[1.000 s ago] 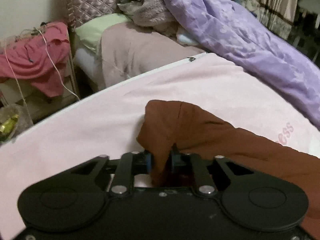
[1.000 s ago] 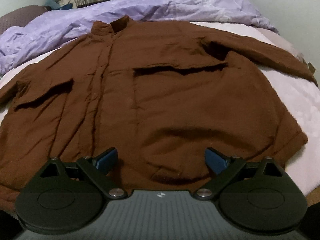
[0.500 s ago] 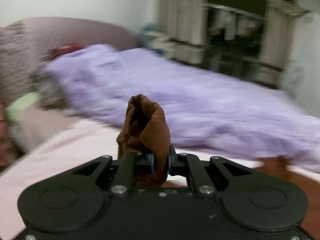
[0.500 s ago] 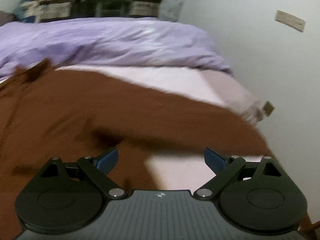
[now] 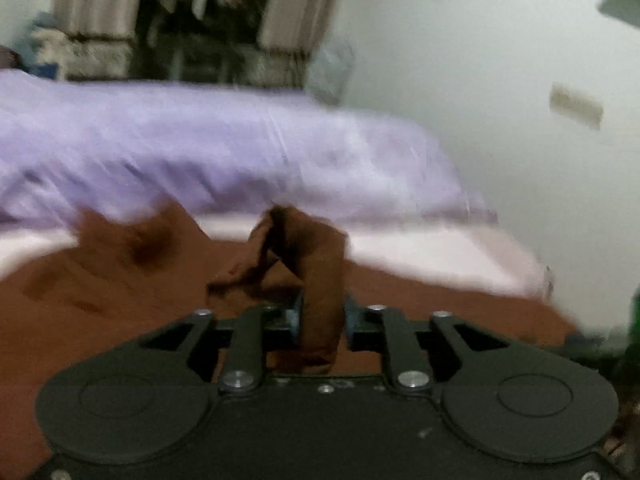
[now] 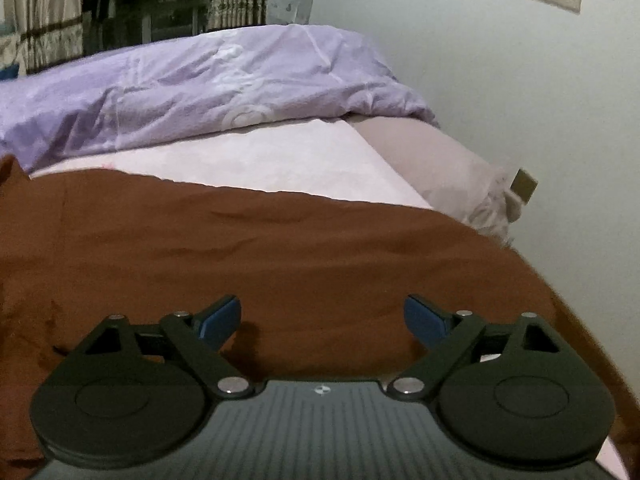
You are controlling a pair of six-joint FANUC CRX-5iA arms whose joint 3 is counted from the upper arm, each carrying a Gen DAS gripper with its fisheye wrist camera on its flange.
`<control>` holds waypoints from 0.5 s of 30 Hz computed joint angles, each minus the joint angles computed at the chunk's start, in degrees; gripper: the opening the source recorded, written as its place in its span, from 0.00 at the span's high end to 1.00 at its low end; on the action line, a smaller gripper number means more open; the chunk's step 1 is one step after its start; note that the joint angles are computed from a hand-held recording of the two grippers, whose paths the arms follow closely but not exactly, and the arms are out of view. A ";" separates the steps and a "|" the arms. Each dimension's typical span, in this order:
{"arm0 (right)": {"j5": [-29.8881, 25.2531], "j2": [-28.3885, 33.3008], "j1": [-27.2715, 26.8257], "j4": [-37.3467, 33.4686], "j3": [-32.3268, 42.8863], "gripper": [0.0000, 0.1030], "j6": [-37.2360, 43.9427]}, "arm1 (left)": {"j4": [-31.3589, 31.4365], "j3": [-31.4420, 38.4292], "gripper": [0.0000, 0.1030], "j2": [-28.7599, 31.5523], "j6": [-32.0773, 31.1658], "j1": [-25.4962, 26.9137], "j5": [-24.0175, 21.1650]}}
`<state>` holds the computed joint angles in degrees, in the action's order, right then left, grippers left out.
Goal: Fold large clothes
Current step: 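Grasp a jacket sleeve cuff with the left tool and fold it across the body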
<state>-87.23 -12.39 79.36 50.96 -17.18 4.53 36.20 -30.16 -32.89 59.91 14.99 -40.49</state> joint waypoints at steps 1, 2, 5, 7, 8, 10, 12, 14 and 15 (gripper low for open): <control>0.43 0.08 -0.27 -0.35 0.25 0.00 0.20 | -4.81 0.96 0.80 2.87 2.26 -2.99 0.02; 1.08 -0.14 -0.51 -0.68 0.34 0.00 0.37 | -9.56 1.10 0.78 5.73 4.88 -6.00 1.03; 1.02 -0.68 -0.51 -1.11 0.12 0.00 0.00 | -24.29 0.21 0.64 5.95 13.00 -13.38 10.27; 0.99 -1.05 -0.65 -1.56 -0.24 0.00 -0.01 | -24.65 2.23 0.35 6.43 12.14 -14.51 7.87; 1.26 -1.38 -0.89 -1.89 -0.47 0.00 -0.06 | -21.58 1.84 0.28 5.87 9.16 -13.98 6.82; 1.49 -2.31 -1.31 -2.70 -1.06 0.00 -0.66 | -19.82 2.30 0.25 4.46 7.50 -12.76 3.70; 1.81 -4.02 -1.55 -2.79 -2.38 0.00 -1.40 | -16.85 0.78 0.14 -0.24 4.99 -11.43 1.89; 1.04 -6.79 -1.45 -0.94 -5.40 0.00 -4.41 | -8.98 -3.62 0.06 -6.95 -3.76 -7.97 2.62; 0.49 -8.86 -1.56 0.56 -7.65 0.00 -6.43 | -7.21 -5.31 0.05 -10.11 -6.02 -6.39 3.34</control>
<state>-86.74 -21.25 77.80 51.52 -24.83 -1.90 28.99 -35.46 -43.00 53.89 8.60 -37.14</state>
